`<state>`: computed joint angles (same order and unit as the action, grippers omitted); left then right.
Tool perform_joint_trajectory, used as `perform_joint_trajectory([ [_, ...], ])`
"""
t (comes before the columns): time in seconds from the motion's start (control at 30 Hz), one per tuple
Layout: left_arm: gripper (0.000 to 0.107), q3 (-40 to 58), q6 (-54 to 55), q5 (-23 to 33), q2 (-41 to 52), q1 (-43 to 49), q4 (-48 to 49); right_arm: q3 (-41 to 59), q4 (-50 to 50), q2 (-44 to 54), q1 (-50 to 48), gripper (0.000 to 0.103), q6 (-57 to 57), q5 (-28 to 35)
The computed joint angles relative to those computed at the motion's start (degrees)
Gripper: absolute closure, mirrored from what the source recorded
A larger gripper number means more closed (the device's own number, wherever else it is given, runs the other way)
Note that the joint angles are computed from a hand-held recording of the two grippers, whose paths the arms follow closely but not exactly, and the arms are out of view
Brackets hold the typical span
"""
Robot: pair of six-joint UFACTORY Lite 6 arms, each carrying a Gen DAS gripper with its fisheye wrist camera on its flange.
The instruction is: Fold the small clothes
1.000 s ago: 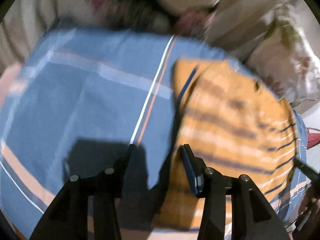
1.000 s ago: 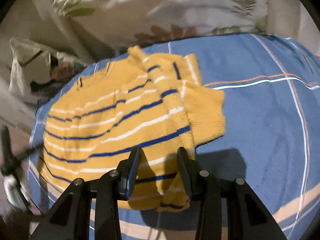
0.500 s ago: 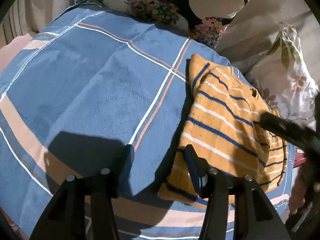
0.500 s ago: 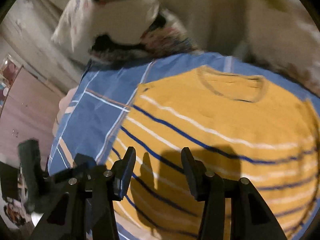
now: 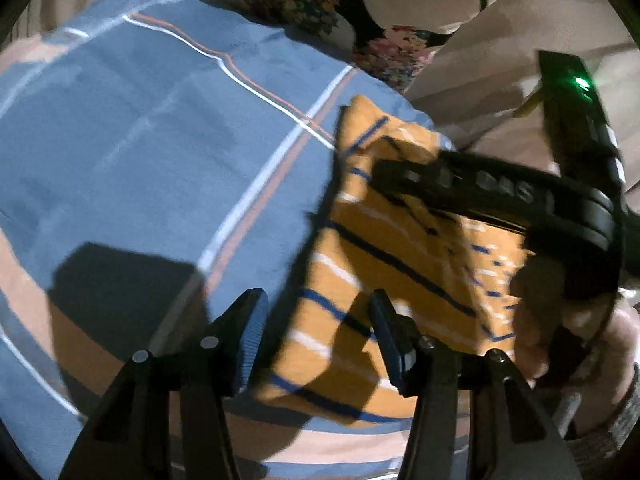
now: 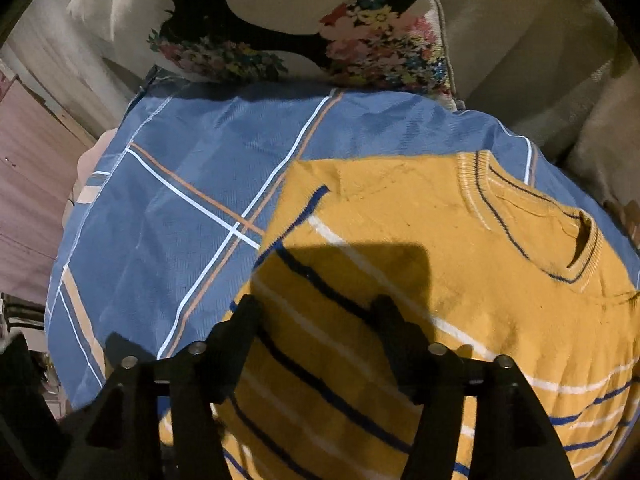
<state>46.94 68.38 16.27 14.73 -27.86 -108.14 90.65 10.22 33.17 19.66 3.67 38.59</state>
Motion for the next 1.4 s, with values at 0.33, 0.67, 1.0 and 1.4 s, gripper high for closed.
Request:
perform_joint_trajectory([
  [0.33, 0.089, -6.79, 5.21, 11.52, -2.40, 1.89, -12.62, 20.88, -18.92, 15.72, 9.55, 0.012, 15.25, 13.19],
  [0.67, 0.089, -17.56, -6.16, 3.82, -20.81, 4.92, 0.96, 18.31, -35.13, 14.26, 15.78, 0.085, 27.74, 16.67],
  [1.0, 0.088, -14.23, -28.13, -2.69, -25.18, 2.12, 25.11, -13.90, -18.28, -18.97, 0.38, 0.087, 17.37, -2.73],
  [1.4, 0.085, 7.53, -93.21, -8.15, -6.49, -18.78, 82.12, -33.53, 32.73, -33.32, -51.50, 0.088, -46.92, 3.59],
])
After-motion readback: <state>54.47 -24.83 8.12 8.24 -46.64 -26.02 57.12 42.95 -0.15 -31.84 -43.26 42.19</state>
